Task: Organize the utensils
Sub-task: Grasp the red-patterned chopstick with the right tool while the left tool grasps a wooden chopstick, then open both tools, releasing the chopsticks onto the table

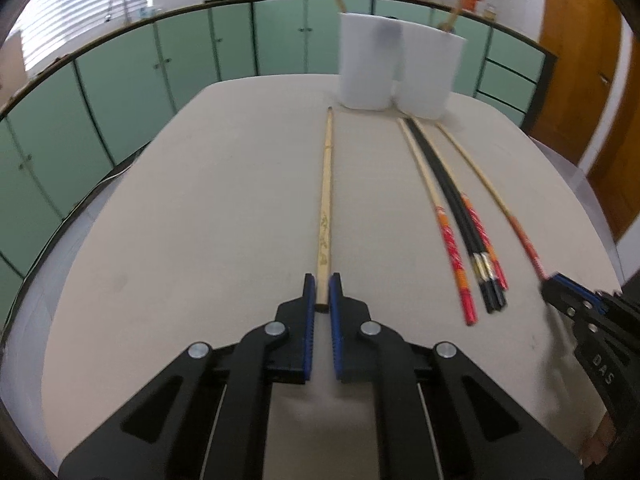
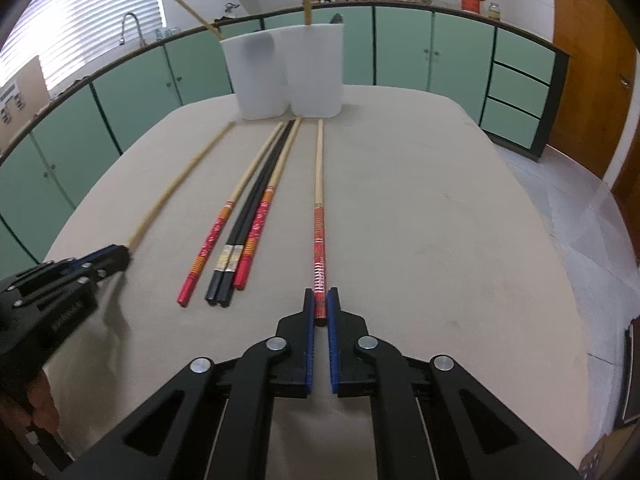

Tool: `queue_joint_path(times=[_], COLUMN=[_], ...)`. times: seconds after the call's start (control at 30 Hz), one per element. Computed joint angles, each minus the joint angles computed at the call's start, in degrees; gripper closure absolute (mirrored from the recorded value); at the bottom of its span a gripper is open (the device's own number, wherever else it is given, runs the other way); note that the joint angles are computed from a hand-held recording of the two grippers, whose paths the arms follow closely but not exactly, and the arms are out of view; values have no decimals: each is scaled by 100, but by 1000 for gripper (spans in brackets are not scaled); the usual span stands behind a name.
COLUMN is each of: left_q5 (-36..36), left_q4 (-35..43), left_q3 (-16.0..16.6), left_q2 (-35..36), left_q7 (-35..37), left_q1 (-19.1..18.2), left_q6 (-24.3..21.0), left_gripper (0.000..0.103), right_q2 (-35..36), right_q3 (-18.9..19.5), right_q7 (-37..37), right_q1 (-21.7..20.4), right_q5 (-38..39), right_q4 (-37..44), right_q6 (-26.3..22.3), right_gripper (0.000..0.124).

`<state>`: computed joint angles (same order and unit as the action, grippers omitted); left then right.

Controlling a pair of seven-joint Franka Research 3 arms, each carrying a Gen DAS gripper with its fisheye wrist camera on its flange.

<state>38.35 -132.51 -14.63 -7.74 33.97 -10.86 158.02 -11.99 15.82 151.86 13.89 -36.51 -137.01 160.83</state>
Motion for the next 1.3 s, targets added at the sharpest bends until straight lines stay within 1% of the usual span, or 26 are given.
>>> queue_joint_path(times=[0.1,0.23,0.3,0.4,0.43,0.47,0.5,0.53,0.57,0.63,0.7,0.8,0.9,1.0,1.1,1.17,1.3], left_q5=[1,-176,-547,-815,-862,-981,-1082,-1081,-1133,-1286,-1206,-1167,-1377,-1488,-1614,-1819,-2022], left_q4=[67,193,268,312,297,247,178,151,107,35,-16,-70,-117,-130,-149,-165,-166], left_q3=[37,111,181,223,226,240,253,245,245,251,219,199,237,249,261,297,305], left_q2=[83,263,358,427,429,412,373,358,334,292,248,198,180,181,174,176,182], left_q7=[99,380,717,995,1044,1155,1275,1275,1303,1377,1344,1358,1490,1549,1648,1800,1948], left_q1=[21,6,-30,-34,-33,-40,-45,-34,-31,-30,-5,7,-15,-1,-9,-40,-54], left_q6=[39,134,215,303,349,441,530,565,613,675,680,688,774,817,851,899,926], left_gripper=[97,97,97,93,90,83,78,71,67,67,67,67,67,68,68,68,68], right_q2=[37,226,325,373,329,285,245,201,172,88,13,-15,11,74,171,209,218], right_q3=[-7,-38,-93,-243,-284,-309,-294,-281,-268,-288,-305,-177,9,111,73,20,-92], right_q7=[66,171,278,198,190,133,143,135,107,-71,-331,-585,-602,-551,-542,-549,-549], right_q1=[-32,-49,-30,74,83,89,61,36,13,-6,-13,-136,-295,-360,-291,-220,-90], right_q5=[-43,-303,-450,-402,-392,-346,-369,-363,-323,-76,268,526,538,414,355,319,332], right_q4=[40,245,335,330,254,177,111,43,-5,-150,-276,-311,-247,-124,14,74,95], right_q6=[-36,-91,-59,87,226,319,374,436,500,686,833,856,787,619,482,399,340], right_gripper=[118,118,118,116,114,107,105,105,104,104,105,105,105,105,105,105,105])
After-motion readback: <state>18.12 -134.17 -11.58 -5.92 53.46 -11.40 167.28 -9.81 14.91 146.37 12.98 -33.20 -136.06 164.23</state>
